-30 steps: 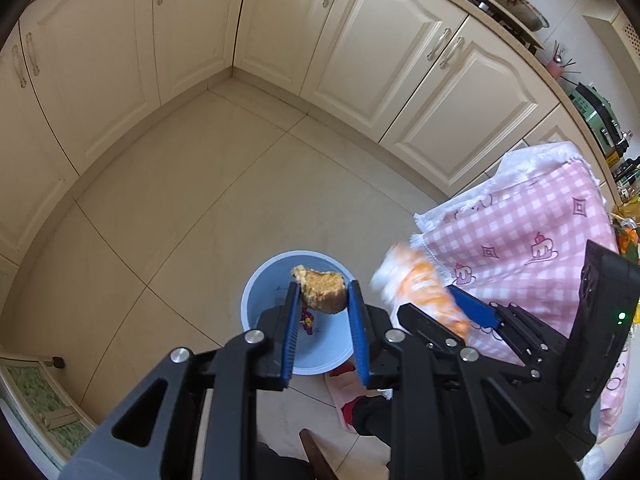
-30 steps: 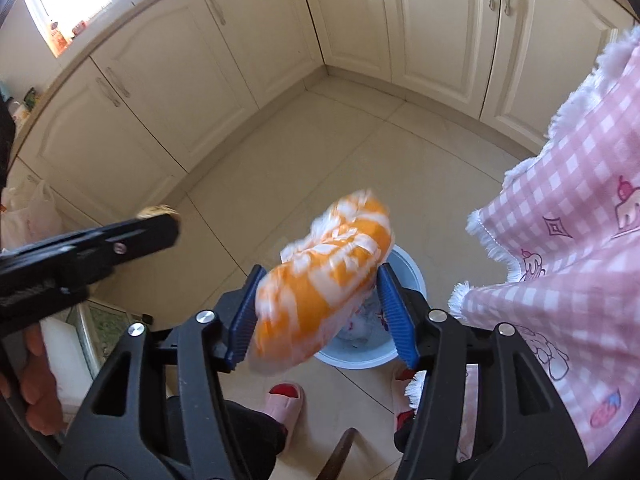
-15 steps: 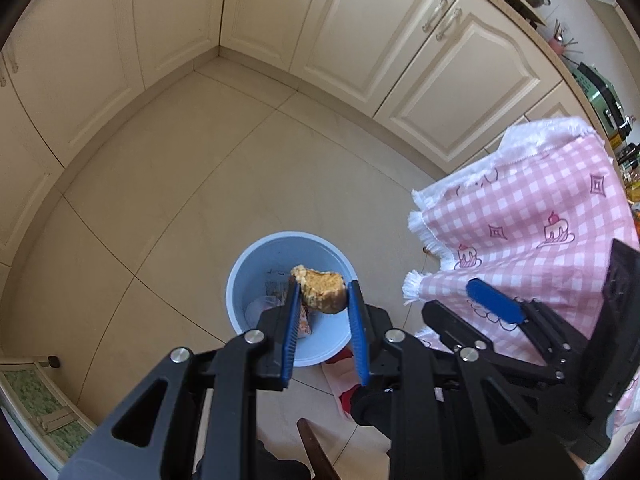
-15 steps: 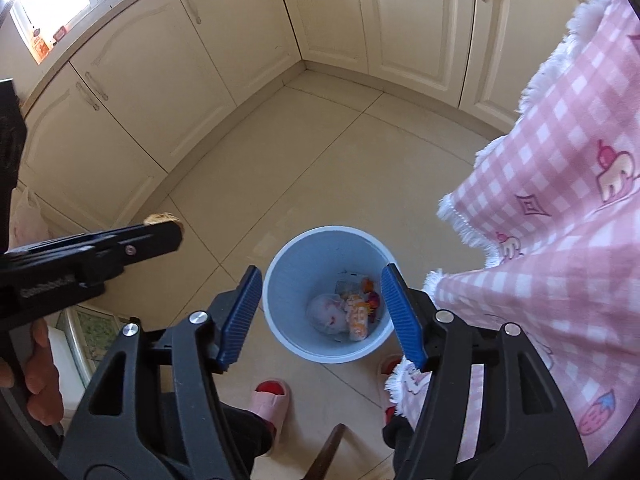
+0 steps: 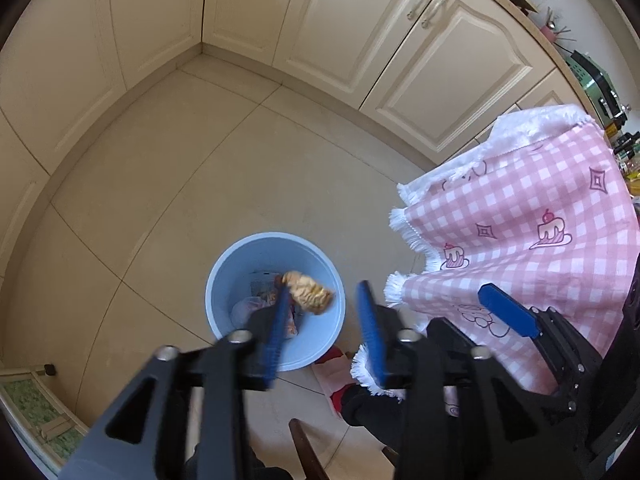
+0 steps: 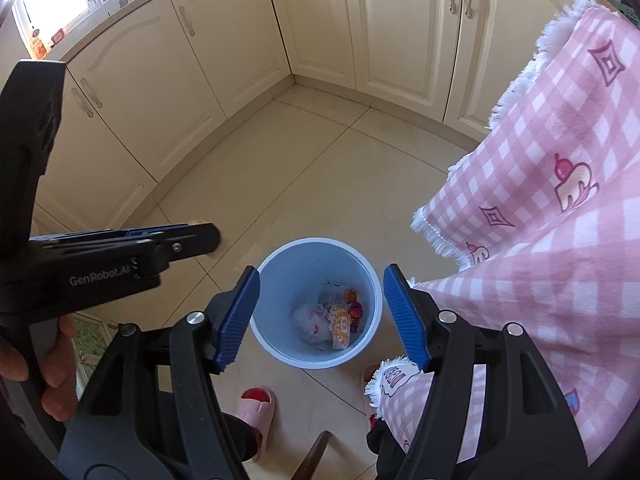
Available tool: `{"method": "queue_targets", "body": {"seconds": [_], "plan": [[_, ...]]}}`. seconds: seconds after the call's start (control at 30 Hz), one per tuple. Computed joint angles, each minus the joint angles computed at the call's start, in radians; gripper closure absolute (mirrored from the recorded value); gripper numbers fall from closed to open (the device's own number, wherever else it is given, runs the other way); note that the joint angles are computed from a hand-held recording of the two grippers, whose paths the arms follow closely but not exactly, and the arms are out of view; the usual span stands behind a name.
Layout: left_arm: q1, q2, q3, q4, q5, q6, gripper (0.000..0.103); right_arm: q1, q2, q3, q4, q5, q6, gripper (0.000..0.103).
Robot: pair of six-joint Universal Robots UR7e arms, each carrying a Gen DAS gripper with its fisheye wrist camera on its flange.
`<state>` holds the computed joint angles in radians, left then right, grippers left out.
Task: Collect trash
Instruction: 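Carry the crust and orange-white bag to the bin and open both tools, then grasp the snack wrapper with the left tool while the right tool grasps the yellow-pink wrapper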
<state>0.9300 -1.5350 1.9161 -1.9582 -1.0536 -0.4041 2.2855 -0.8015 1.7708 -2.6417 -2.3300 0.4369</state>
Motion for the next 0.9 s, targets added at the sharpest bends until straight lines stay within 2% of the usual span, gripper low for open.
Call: {"method": "queue_targets", "body": {"seconds": [0.03, 0.33, 0.5, 0.67, 0.73, 0.9], "plan": [[-0.008, -0.002, 0.004, -0.003, 0.013, 0.000, 0.053, 0.000, -0.001, 0.001, -0.003, 0.000, -0.001, 0.038], [-0.041, -0.047, 0.005, 0.050, 0.045, -0.052, 0.052, 0.024, -0.020, 0.005, 0.003, -0.002, 0.005, 0.038], [-0.097, -0.111, 0.004, 0.120, 0.099, -0.103, 0.051, 0.061, -0.033, 0.003, 0.010, -0.008, 0.009, 0.038], [-0.206, -0.190, 0.000, 0.171, 0.148, -0.151, 0.051, 0.118, -0.063, -0.001, -0.005, -0.005, 0.004, 0.038], [-0.253, -0.215, -0.005, 0.181, 0.169, -0.169, 0.048, 0.148, -0.072, -0.011, -0.020, -0.026, -0.005, 0.038], [-0.394, -0.263, -0.023, 0.190, 0.210, -0.192, 0.045, 0.238, -0.122, -0.013, -0.057, -0.165, -0.017, 0.037]]}}
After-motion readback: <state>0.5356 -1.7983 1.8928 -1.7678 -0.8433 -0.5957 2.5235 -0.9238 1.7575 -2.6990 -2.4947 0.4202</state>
